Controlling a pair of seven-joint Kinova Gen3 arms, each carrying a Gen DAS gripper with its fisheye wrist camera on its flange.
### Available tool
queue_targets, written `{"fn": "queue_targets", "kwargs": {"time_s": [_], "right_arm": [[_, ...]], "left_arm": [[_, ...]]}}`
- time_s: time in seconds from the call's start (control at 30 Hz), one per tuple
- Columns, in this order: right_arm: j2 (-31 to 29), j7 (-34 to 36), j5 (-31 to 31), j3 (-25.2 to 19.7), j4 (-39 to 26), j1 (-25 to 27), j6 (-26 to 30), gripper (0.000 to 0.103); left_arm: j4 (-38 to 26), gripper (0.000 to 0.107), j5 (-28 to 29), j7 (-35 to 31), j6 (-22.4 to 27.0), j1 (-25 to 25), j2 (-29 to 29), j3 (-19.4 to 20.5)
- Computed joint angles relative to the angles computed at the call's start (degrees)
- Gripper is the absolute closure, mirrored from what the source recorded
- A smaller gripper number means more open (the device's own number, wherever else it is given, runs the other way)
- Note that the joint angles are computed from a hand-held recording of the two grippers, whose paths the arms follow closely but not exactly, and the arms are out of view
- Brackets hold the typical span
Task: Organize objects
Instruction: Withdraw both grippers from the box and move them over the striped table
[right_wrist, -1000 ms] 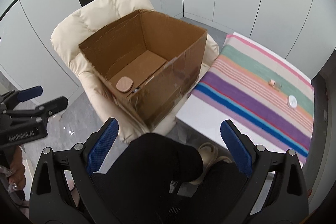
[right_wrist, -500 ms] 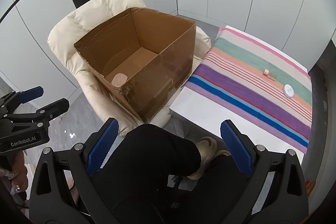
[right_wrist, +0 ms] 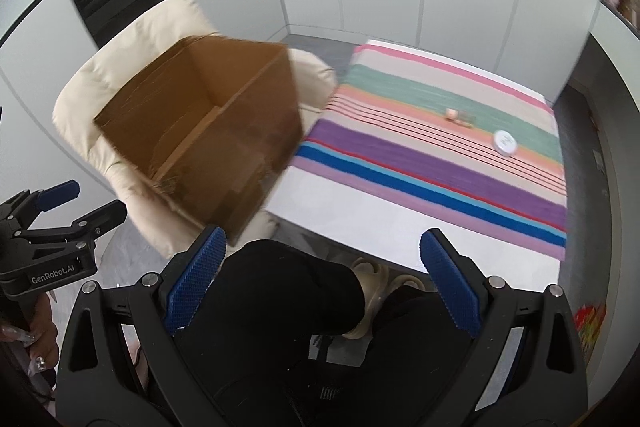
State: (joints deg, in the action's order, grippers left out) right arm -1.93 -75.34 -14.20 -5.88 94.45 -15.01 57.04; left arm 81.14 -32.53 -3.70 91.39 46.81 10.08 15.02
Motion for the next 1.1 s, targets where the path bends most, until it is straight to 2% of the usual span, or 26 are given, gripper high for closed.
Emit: {"fn": "queue_targets", "kwargs": {"time_s": [0.33,0.57,0.93,1.1], "right_arm": [[0.53,0.94,0.46,4.3,0.35,6.05,-0.39,0.004],[2.86,1.23,0.88,6.92,-0.95,11.48,0.16,0.004],[8.37,2.76,0.99,7.68,-3.4,17.14,-1.71,0.004],[13.16,4.18,0.46,6.82,-5.55,18.34,-4.21,0.004]], "left_arm": [[-10.0,0.017,-1.71,-8.4,-2.86,1.72,8.03,-2.9],[-19.22,0.017,0.56,-16.42,-5.2,2.73,14.32,-6.48],[-34.7,0.018,6.22,-26.52,-3.65,3.78,25.67,-11.9],[-41.17,0.017,9.42,-30.23,-2.76,1.84,30.65,-13.74]]}}
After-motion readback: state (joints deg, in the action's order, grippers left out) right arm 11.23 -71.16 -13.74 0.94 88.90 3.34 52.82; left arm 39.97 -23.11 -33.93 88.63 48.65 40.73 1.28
